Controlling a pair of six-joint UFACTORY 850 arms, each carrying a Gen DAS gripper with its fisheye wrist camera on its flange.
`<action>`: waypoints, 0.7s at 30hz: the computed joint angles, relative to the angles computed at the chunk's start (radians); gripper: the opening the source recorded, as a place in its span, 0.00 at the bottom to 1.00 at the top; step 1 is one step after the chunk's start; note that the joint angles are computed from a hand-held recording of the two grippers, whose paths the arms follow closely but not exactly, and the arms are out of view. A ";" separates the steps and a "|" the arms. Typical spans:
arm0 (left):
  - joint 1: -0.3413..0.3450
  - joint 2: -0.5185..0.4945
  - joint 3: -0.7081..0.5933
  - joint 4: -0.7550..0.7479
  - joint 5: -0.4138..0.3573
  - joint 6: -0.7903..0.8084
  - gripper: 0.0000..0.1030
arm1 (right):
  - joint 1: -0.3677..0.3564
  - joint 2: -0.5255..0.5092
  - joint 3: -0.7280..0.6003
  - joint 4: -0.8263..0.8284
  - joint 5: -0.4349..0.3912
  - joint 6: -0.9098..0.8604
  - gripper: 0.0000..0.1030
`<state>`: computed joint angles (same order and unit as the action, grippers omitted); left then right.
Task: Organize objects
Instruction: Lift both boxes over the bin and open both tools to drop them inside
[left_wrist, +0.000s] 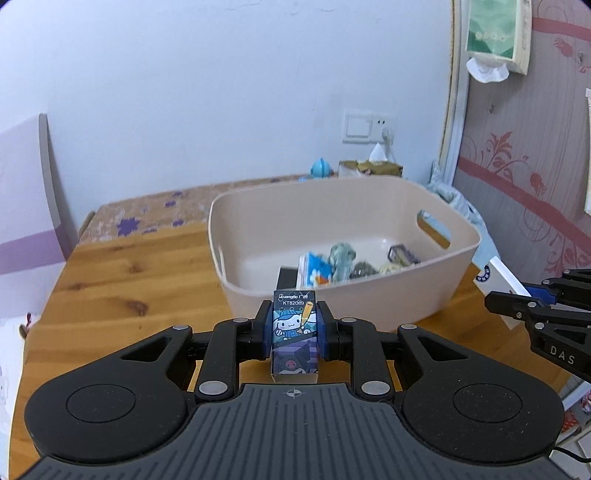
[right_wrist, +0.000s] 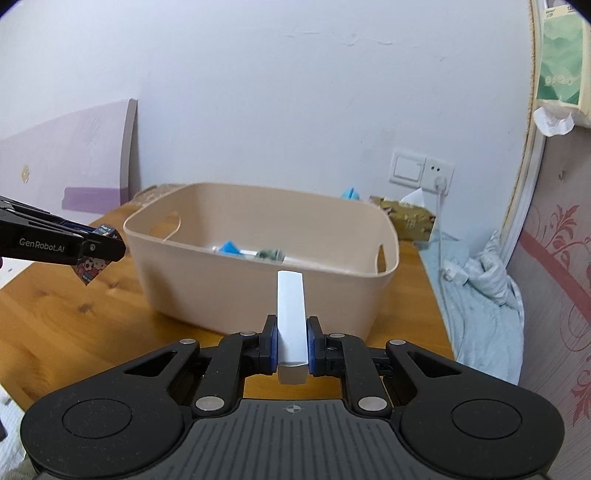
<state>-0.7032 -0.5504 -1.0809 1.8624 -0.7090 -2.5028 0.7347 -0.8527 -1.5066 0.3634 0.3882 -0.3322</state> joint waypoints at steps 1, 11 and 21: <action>0.001 0.001 -0.003 0.005 -0.004 0.003 0.23 | -0.001 0.001 -0.002 0.001 0.004 0.000 0.15; 0.039 -0.011 -0.057 0.045 -0.019 0.033 0.23 | -0.010 -0.033 -0.090 0.082 0.003 -0.099 0.15; 0.095 -0.073 -0.163 0.044 0.034 0.107 0.23 | -0.027 -0.118 -0.258 0.155 -0.068 -0.176 0.15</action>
